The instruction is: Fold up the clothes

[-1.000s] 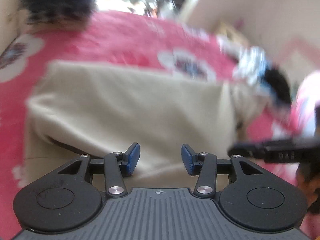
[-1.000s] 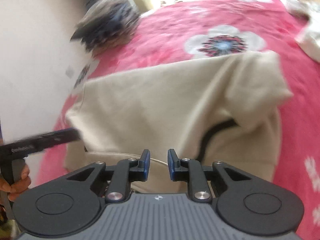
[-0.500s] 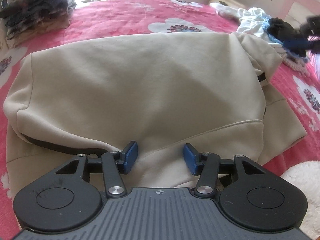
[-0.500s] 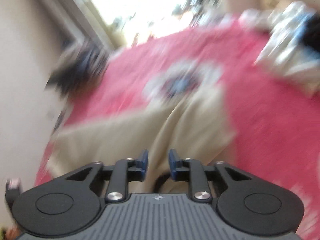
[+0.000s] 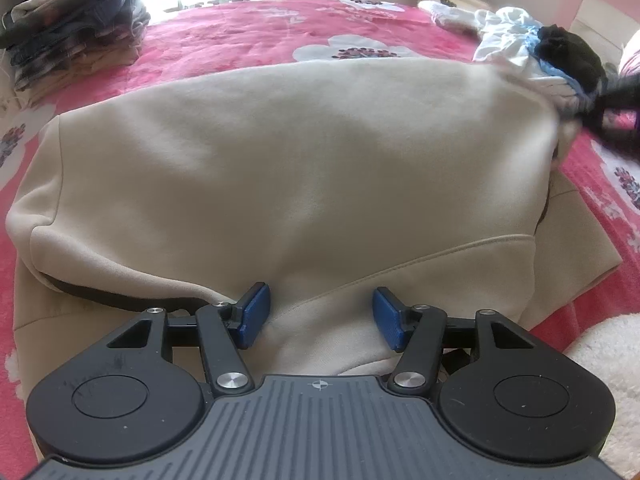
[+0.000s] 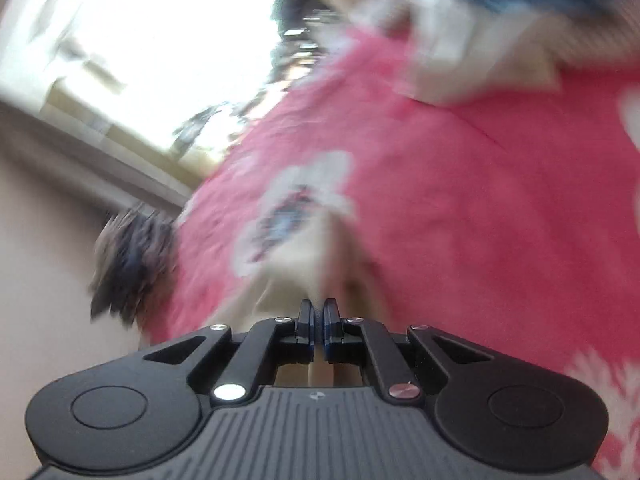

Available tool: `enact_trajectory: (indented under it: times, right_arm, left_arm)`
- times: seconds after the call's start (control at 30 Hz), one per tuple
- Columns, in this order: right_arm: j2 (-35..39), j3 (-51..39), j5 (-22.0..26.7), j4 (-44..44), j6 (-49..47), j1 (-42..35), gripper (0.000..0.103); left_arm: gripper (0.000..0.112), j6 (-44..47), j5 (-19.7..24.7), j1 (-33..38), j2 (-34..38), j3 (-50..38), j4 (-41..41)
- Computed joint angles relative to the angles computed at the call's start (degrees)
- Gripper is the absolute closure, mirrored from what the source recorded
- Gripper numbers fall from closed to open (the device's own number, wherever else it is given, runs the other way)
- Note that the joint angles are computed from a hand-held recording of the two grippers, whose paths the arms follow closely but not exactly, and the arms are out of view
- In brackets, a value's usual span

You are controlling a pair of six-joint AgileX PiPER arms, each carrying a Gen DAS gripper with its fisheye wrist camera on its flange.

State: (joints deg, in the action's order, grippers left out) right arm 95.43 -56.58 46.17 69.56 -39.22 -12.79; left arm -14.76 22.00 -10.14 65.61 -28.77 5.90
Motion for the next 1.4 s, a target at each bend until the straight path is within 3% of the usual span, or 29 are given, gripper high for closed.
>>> enact_trajectory:
  times: [0.17, 0.27, 0.3, 0.47, 0.57, 0.67, 0.73, 0.9, 0.93, 1.03, 1.13, 1.23, 1.33, 1.4]
  right_arm:
    - [8.2, 1.32, 3.81, 5.87, 0.37, -3.36, 0.097]
    - [6.2, -0.99, 4.71, 0.21, 5.92, -3.86, 0.084]
    - [4.21, -1.52, 4.26, -2.23, 6.91, -3.69, 0.084]
    - [-6.19, -4.01, -4.21, -12.94, 5.34, 2.31, 0.084]
    - [-4.47, -9.14, -7.69, -14.91, 1.7, 8.56, 0.084]
    - [1.97, -16.55, -10.5, -18.16, 2.06, 14.97, 0.085]
    - [6.88, -21.68, -10.7, -26.76, 9.87, 17.88, 0.086]
    - [11.13, -25.87, -7.36, -41.81, 28.72, 16.84, 0.095]
    - [12.0, -26.72, -6.44, -44.36, 32.08, 16.55, 0.09]
    - [6.16, -25.78, -8.53, -51.02, 34.42, 20.37, 0.09]
    - [5.03, -30.65, -5.3, -44.14, 23.65, 26.19, 0.089]
    - [8.64, -38.97, -1.17, -38.36, 13.85, 33.18, 0.088]
    - [19.39, -51.52, 5.43, -36.0, 15.17, 38.85, 0.088]
    - [28.97, -61.51, 13.57, -41.86, 20.76, 42.05, 0.088]
  left_arm:
    - [0.054, 1.11, 0.05, 0.34, 0.0, 0.01, -0.46]
    - [0.054, 0.12, 0.28, 0.07, -0.15, -0.02, 0.46]
    - [0.054, -0.3, 0.26, -0.06, -0.21, 0.05, 0.81]
    - [0.054, -1.1, 0.04, -0.31, -0.23, 0.2, 1.5]
    - [0.054, -0.65, 0.02, -0.2, -0.15, 0.16, 1.28]
    - [0.054, 0.74, 0.0, 0.15, -0.26, 0.22, 0.16]
    - [0.054, 1.9, -0.28, 0.5, -0.54, 0.52, -0.95]
    - [0.053, 5.58, -1.41, 1.61, -1.35, 1.56, -4.56]
    - [0.053, 6.54, -1.83, 1.88, -1.51, 1.86, -5.59]
    - [0.049, 8.22, -2.85, 2.14, -1.66, 2.37, -7.7]
    - [0.048, 7.68, -3.25, 1.73, -1.8, 2.59, -7.22]
    - [0.048, 13.43, -3.6, 3.37, -2.15, 2.97, -12.92]
    - [0.048, 20.55, -3.59, 5.29, -2.51, 3.4, -19.68]
    - [0.048, 25.05, -3.14, 6.49, -2.82, 3.65, -23.41]
